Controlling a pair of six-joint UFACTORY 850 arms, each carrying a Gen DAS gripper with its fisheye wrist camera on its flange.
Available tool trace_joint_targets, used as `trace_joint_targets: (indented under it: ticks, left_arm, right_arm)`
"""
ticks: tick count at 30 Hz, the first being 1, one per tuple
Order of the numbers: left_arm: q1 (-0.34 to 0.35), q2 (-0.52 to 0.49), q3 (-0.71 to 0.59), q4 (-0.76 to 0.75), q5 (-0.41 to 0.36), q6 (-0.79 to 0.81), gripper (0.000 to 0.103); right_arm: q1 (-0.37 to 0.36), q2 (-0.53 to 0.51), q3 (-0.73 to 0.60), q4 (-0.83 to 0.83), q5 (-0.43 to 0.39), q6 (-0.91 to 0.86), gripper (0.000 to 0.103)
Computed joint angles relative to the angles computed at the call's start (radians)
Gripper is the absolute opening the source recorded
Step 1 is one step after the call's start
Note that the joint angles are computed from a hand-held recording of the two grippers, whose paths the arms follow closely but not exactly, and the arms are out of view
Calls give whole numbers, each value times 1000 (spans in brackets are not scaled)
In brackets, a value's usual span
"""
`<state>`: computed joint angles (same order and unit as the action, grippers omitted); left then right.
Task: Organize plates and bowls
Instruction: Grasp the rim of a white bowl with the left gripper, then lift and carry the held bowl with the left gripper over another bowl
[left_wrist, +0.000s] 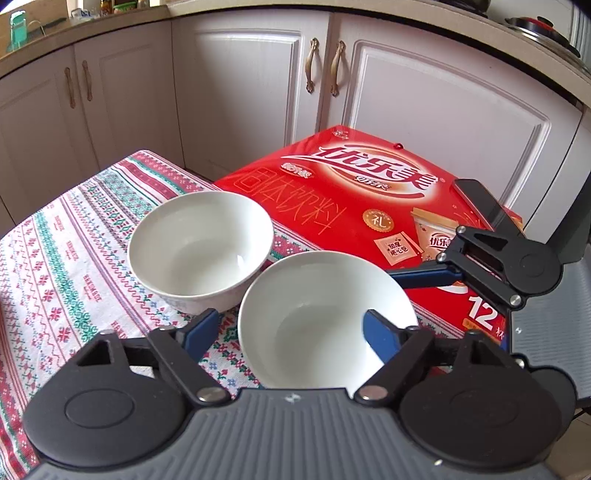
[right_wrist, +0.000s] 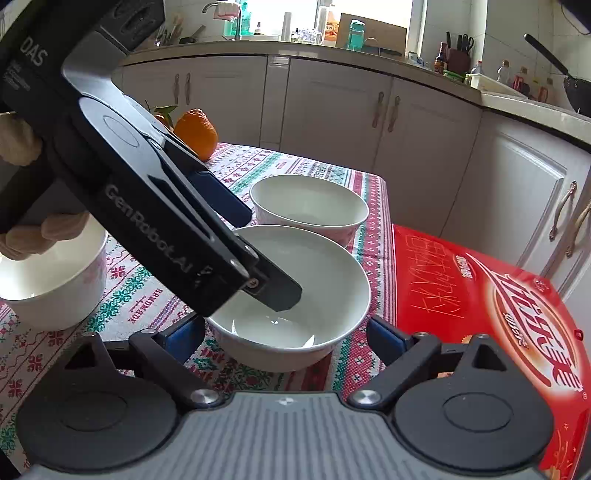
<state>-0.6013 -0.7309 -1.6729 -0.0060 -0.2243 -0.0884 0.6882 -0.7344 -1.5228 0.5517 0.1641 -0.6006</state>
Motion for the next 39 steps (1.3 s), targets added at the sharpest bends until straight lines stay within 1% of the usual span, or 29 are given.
trace_joint_targets:
  ticks: [1, 4, 5, 7, 13, 16, 19, 24, 26, 29, 33, 37, 39]
  left_arm:
    - [1, -4, -6, -26, -4, 27, 76]
    - [4, -14, -20, -82, -16, 83, 73]
    - [6, -17, -26, -90, -21, 90, 69]
    - [10, -20, -31, -138, -29, 134, 65]
    - [18, -31, -49, -217, -50, 213, 62]
    - [22, -36, -56, -250, -59, 240, 59]
    - [24, -35, -54, -263, -60, 254, 59]
    - [24, -36, -54, -269, -66, 266, 58]
    - [22, -39, -60, -251, -69, 252, 58]
    - [22, -38, -60, -261, -71, 258, 58]
    - [22, -24, -42, -282, -74, 275, 58]
    - [15, 5, -7, -273, -60, 263, 58]
    - [13, 23, 13, -272, -55, 259, 58]
  right_arm:
    - [-2, 1, 1, -40, -4, 40, 94]
    - [-5, 3, 4, -117, -7, 111, 92]
    - [-6, 4, 6, -155, -7, 147, 92]
    - [-7, 5, 6, -169, -10, 158, 91]
    - [-11, 5, 6, -213, -14, 193, 91]
    - [-13, 8, 8, -257, -17, 235, 91]
    - [-13, 10, 8, -252, -23, 232, 91]
    - [-21, 14, 8, -397, -32, 392, 91]
    - [-22, 12, 4, -394, -35, 388, 90]
    - [-20, 11, 0, -347, -40, 345, 90]
    - [-16, 16, 4, -339, -50, 344, 90]
    - [-15, 37, 22, -463, -53, 481, 90]
    - [-12, 50, 31, -499, -56, 517, 90]
